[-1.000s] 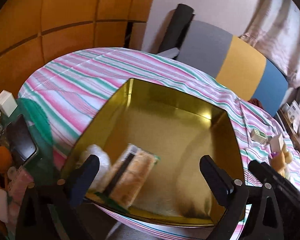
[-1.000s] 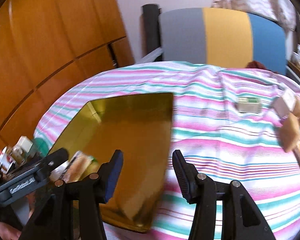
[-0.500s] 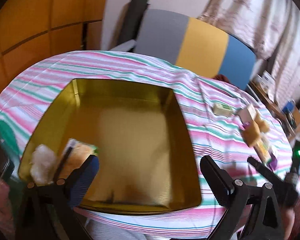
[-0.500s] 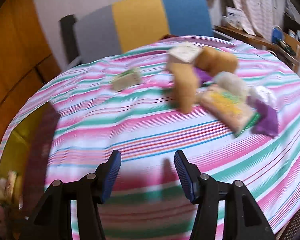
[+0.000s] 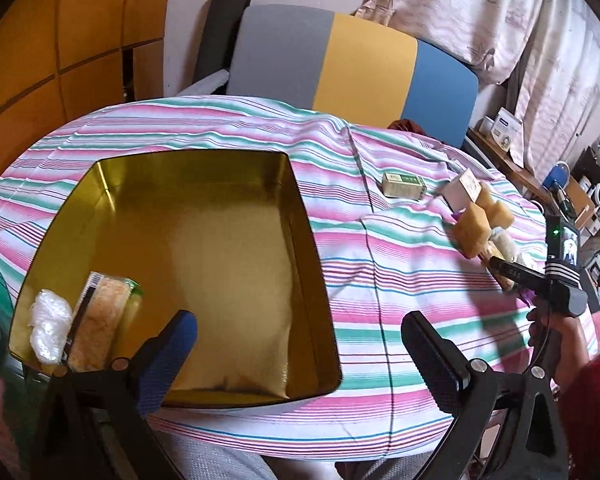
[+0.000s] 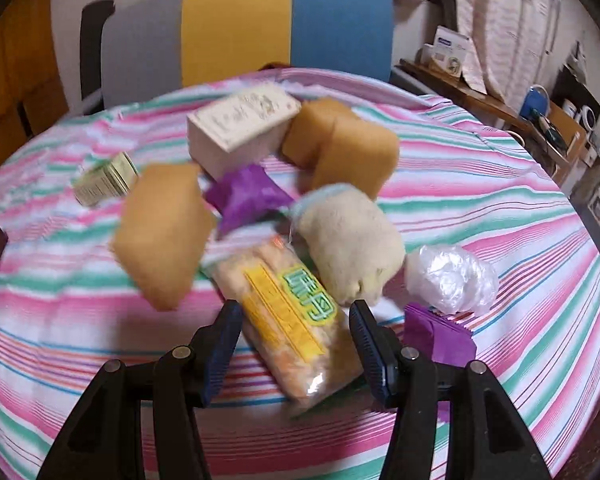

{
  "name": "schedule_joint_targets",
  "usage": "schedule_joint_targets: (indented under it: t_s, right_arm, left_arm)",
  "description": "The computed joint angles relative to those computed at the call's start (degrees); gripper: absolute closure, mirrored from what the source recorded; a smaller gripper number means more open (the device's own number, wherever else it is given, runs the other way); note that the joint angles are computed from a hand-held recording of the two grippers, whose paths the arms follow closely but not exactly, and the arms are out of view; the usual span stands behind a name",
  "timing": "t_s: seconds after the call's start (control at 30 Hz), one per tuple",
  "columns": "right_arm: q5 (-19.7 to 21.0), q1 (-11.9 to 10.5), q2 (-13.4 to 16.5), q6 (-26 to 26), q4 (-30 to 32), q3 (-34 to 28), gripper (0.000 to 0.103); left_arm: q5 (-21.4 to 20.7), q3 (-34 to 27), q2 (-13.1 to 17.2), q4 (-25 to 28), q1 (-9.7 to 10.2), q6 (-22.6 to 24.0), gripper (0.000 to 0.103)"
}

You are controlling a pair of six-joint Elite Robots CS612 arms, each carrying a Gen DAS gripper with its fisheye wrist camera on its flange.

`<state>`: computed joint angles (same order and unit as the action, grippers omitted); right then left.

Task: Organize objects
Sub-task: 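Grasp the yellow WEIDAN pack with the right gripper while the left gripper returns to the items, then grasp the yellow sponge with the left gripper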

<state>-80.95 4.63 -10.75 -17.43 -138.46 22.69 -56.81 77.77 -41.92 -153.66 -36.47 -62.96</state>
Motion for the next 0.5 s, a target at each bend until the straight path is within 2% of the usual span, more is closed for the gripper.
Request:
schedule_joint_targets:
  t_s: [0.17, 0.3, 0.4, 0.5]
  right_arm:
    - [5.06, -0.67, -1.89, -2.42, -1.19, 4.09, 0.046]
    - [6.45, -0.67, -2.14, -5.06, -1.27, 4.75, 0.046]
    - [8.75, -1.08, 0.18, 0.19, 2.59, 0.06, 0.046]
    - [10.31, -1.47, 1.02, 8.12, 1.2, -0.99, 0.052]
  left_arm:
    - [-0.83, -1.76, 0.89, 1.15, -0.04, 2.06, 0.0]
    - [-1.38, -3.34, 1.57, 1.37, 0.01, 3.7, 0.0]
    - [-1.36, -4.84, 2.24, 1.37, -0.02, 5.52, 0.0]
    - [-1.88, -7.08, 3.25, 1.82, 0.1, 7.8, 0.0]
